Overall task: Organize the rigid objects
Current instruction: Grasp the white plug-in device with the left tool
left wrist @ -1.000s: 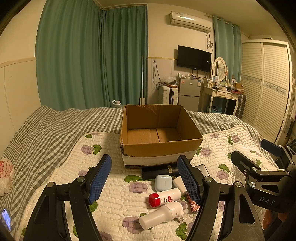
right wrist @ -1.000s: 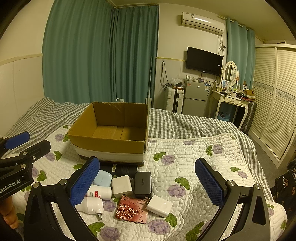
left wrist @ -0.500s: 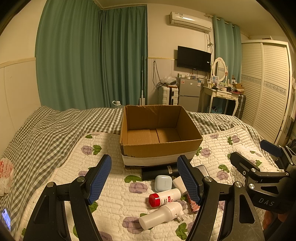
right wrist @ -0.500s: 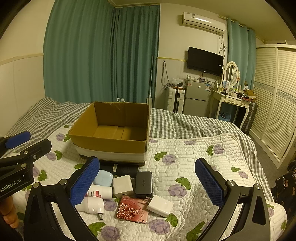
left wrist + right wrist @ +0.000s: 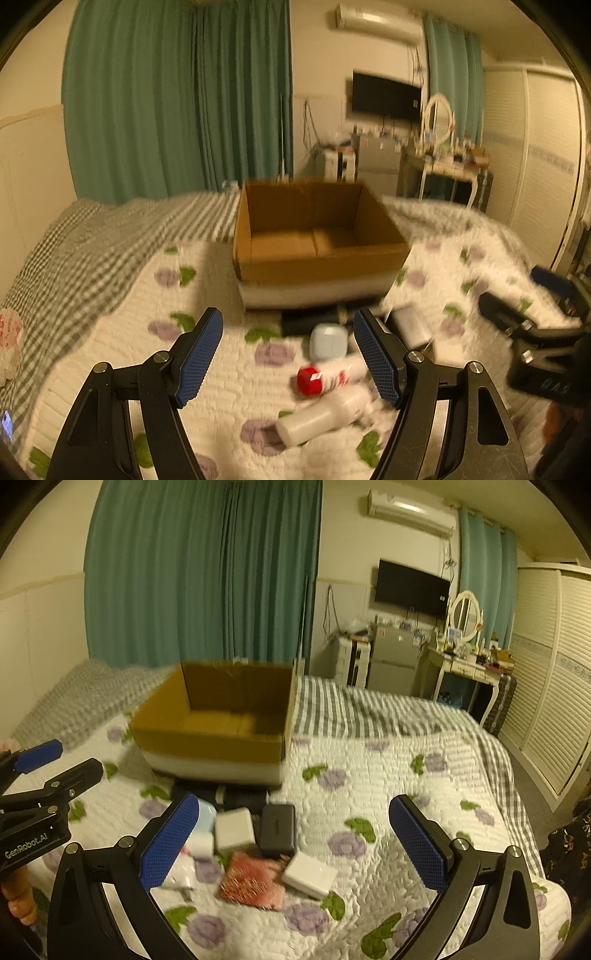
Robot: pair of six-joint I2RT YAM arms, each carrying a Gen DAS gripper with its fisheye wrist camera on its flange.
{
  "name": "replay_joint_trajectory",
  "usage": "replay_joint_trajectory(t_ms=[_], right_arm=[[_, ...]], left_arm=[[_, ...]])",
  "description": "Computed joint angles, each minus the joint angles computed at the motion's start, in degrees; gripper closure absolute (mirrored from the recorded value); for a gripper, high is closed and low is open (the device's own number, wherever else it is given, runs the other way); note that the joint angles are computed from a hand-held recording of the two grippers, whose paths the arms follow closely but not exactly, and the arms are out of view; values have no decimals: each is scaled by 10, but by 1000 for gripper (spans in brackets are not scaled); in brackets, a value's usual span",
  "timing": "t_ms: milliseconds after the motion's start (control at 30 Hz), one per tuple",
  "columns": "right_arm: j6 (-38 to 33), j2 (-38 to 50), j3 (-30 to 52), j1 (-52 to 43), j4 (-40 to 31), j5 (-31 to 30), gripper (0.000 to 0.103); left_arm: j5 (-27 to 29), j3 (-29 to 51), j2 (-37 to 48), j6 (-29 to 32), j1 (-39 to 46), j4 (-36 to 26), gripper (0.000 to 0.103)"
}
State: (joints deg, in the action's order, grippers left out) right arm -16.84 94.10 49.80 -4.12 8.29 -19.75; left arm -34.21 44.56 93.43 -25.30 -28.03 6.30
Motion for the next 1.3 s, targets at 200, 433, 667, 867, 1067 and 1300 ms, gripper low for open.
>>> replay_joint_trajectory(t_ms=[200,433,667,867,1067,1300], right_arm=[[-36,75,42,-13,-47,9,0],[-47,117,77,-27,-86,-14,0],[-51,141,97,-28,-106,-16,0],[-45,142,98,-28,-103,-7,0],[-49,146,107,-6,-109,28,0],[-37,210,188,48,-147,78,15]], left_arm=[[62,27,106,-3,13,-25,27],[131,101,206,47,11,-67,27],[158,180,277,97,4,-115,42],[146,123,216,75,-9,-71,59],[115,57,106,32,6,-37,59],[106,123,140,13,57,-75,59]])
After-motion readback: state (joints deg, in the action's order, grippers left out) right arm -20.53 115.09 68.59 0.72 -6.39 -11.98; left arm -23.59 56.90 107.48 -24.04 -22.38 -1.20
